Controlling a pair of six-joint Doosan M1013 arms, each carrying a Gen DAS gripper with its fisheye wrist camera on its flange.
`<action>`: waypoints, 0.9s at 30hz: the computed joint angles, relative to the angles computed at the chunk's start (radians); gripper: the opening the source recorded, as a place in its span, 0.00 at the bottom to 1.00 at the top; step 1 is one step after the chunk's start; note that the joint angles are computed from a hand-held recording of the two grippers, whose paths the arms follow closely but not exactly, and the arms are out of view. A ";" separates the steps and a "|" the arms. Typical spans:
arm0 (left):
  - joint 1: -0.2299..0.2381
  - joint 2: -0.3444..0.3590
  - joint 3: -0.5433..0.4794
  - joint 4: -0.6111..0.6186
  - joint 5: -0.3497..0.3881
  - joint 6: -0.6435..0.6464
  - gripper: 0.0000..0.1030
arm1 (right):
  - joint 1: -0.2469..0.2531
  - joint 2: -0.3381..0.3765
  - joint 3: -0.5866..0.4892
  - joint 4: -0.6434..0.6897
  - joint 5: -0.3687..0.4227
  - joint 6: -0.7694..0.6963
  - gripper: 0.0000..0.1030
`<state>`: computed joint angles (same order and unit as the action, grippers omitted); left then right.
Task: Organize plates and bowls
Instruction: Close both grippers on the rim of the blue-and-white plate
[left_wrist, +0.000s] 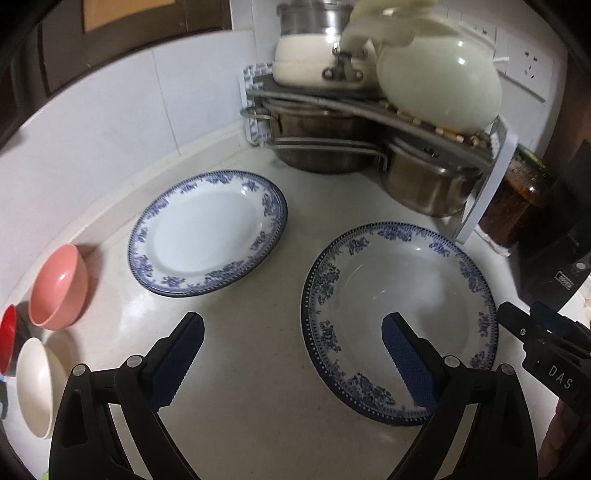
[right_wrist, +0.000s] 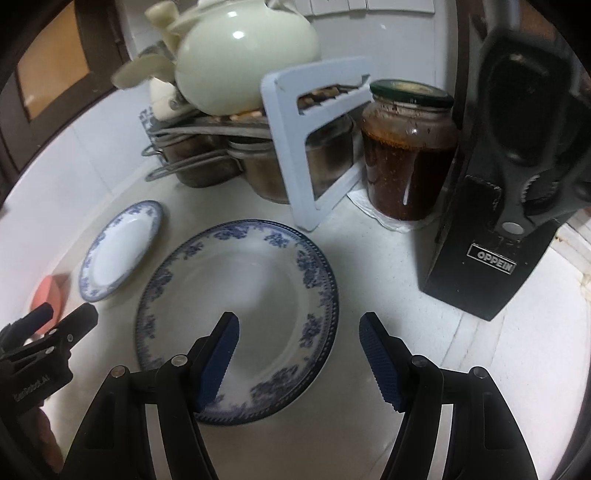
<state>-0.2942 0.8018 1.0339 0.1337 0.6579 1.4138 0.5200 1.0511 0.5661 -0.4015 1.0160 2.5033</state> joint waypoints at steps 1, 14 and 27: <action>0.000 0.009 -0.013 -0.006 0.013 0.006 0.95 | -0.002 0.010 -0.015 0.001 0.012 -0.005 0.67; 0.005 0.104 -0.139 -0.061 0.140 0.045 0.84 | -0.025 0.109 -0.163 0.057 0.111 -0.069 0.66; 0.014 0.152 -0.217 -0.132 0.208 0.087 0.69 | -0.038 0.181 -0.290 0.089 0.197 -0.118 0.59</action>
